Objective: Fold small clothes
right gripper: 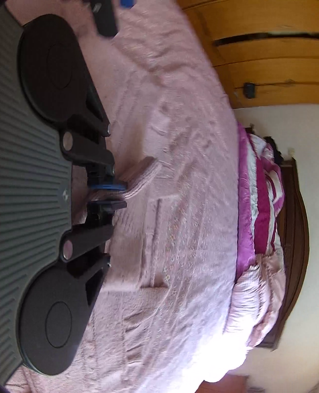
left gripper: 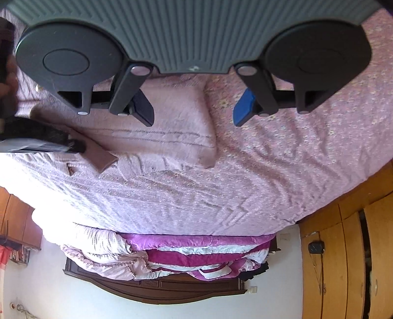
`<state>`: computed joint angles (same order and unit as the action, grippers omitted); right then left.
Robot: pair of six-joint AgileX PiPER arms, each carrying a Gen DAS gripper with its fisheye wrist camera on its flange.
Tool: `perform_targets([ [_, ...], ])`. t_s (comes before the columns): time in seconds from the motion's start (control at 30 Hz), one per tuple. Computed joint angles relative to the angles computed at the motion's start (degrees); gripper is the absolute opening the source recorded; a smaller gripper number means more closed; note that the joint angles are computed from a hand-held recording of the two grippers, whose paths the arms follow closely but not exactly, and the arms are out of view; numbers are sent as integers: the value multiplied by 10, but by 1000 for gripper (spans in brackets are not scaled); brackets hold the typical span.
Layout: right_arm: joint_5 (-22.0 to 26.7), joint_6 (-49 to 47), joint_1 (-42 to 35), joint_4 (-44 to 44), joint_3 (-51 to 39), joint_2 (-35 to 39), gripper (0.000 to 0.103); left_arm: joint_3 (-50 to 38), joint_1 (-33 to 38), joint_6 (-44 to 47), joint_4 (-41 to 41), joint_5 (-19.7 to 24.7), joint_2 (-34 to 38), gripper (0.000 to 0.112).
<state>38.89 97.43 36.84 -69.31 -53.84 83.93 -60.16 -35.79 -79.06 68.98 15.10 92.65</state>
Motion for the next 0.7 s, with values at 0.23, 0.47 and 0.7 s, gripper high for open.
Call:
perform_targets([
  [0.23, 125, 0, 16, -31, 70, -157, 7, -57, -7, 62, -59, -12, 61, 72],
  [0.47, 108, 6, -102, 44, 189, -303, 7, -94, -14, 145, -121, 9, 105, 72],
  [0.7, 28, -2, -198, 115, 292, -375, 11, -89, -17, 122, -85, 12, 111, 73],
])
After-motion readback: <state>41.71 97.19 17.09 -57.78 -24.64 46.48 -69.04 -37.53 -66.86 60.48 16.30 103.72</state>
